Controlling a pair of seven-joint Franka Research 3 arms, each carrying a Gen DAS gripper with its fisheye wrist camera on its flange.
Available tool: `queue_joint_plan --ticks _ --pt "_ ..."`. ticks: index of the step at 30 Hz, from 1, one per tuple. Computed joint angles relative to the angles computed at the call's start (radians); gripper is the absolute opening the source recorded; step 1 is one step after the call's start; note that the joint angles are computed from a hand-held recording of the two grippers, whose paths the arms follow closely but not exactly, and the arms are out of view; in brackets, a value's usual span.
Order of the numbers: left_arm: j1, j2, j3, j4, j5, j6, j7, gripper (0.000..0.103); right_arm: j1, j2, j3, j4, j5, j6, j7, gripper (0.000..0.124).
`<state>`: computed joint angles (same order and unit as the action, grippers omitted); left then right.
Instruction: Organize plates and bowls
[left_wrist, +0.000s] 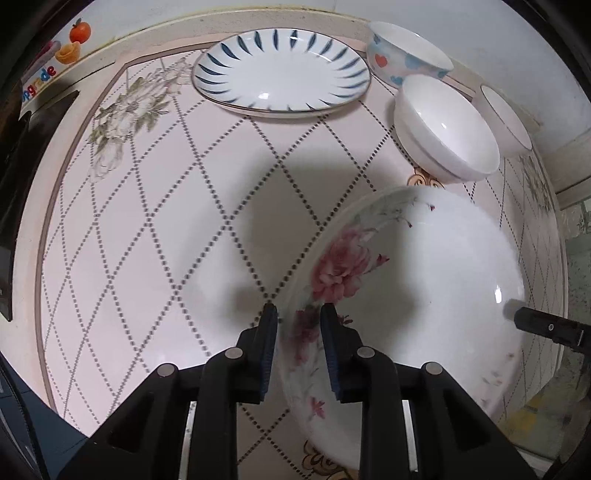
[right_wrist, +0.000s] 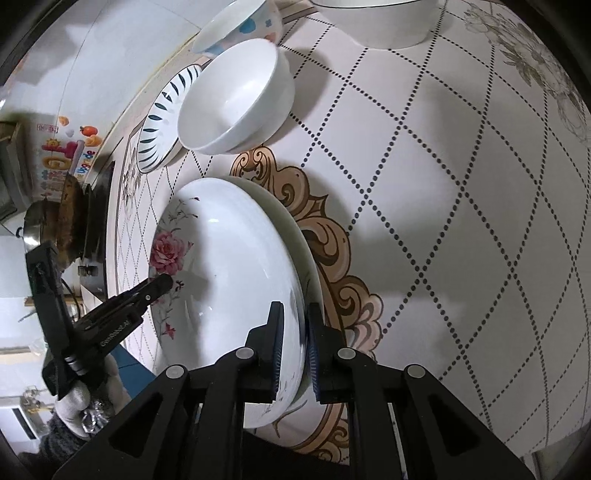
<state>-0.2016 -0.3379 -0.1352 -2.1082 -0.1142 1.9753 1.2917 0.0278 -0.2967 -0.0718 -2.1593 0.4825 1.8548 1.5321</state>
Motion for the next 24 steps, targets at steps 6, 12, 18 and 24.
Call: queue_joint_plan --ticks 6,12,18,24 --pt "0.037 -0.013 0.061 0.099 -0.050 -0.038 0.041 0.022 -0.015 0.009 -0.010 0.077 0.015 -0.020 0.072 0.023" --pt "0.103 0.164 0.088 0.324 -0.089 -0.024 0.098 0.038 0.018 0.112 0.008 0.256 0.100 0.051 0.128 0.052" --pt "0.188 0.431 0.060 0.573 -0.095 -0.081 0.122 0.038 0.069 0.420 0.058 0.581 0.068 0.101 0.192 0.053" --pt "0.236 0.621 0.011 0.738 -0.080 -0.158 0.131 0.038 0.091 0.757 0.089 0.973 -0.033 -0.010 0.289 0.053"
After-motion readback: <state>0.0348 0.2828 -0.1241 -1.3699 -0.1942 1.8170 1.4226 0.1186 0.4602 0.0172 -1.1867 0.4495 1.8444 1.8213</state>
